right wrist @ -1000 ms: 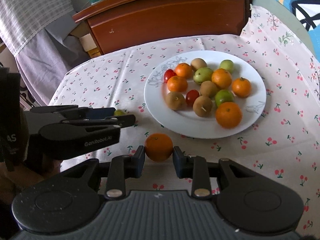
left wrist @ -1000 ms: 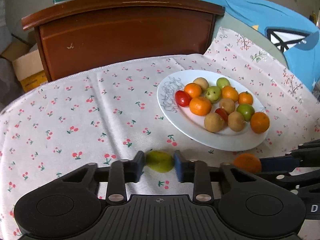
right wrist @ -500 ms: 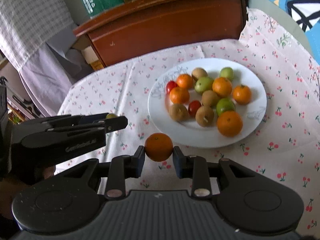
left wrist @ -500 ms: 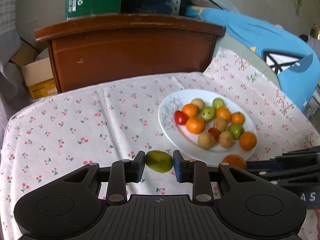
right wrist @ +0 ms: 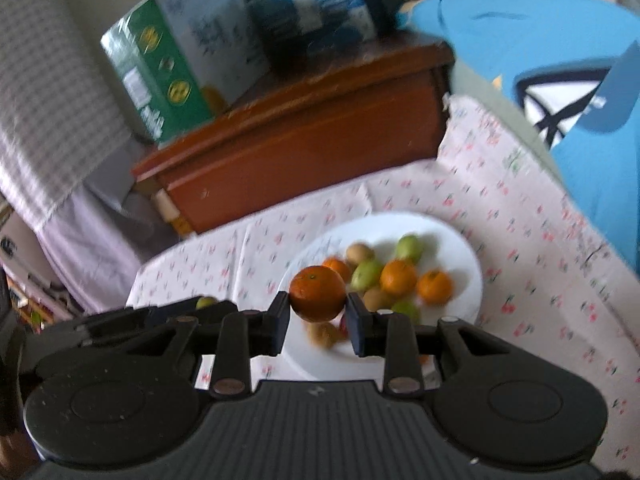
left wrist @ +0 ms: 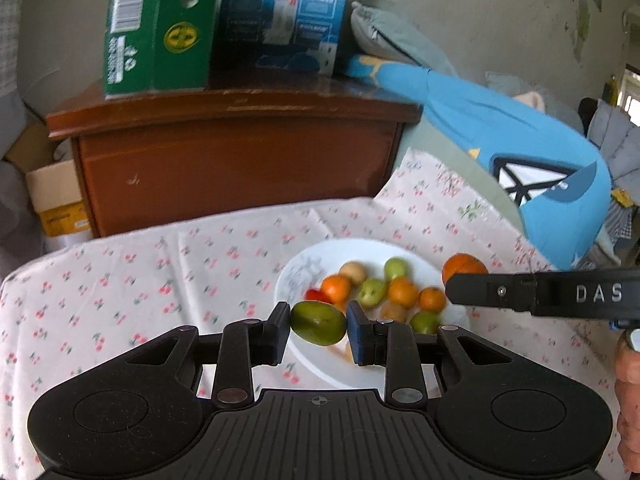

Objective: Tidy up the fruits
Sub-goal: 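Carry lime and tangerine onto the white plate and open both tools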

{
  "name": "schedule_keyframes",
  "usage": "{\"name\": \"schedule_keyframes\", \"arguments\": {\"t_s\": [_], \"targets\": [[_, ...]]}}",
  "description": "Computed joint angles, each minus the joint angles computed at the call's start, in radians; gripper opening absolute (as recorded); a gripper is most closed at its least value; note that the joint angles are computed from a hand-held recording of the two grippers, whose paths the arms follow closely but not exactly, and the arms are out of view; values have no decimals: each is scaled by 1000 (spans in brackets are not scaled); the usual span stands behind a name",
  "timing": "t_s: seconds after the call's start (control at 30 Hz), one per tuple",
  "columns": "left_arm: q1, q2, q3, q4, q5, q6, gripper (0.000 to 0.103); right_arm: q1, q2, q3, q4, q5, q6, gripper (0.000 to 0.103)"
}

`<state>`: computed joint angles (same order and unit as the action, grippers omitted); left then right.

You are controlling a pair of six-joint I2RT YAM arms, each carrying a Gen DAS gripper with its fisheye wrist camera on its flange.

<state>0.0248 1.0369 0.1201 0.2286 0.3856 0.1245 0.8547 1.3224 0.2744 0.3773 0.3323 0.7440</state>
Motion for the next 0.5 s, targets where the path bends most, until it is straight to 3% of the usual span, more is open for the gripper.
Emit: {"name": "schedule_keyframes", "arguments": {"t_s": [0.23,0.5], "targets": [[-99,130,37,119,-67,-69,27,-84,-46,-5,-15,-15,26,30],[-177,313,88,235,-101,-120,27,-146,30,8,20,-57,87,30]]}}
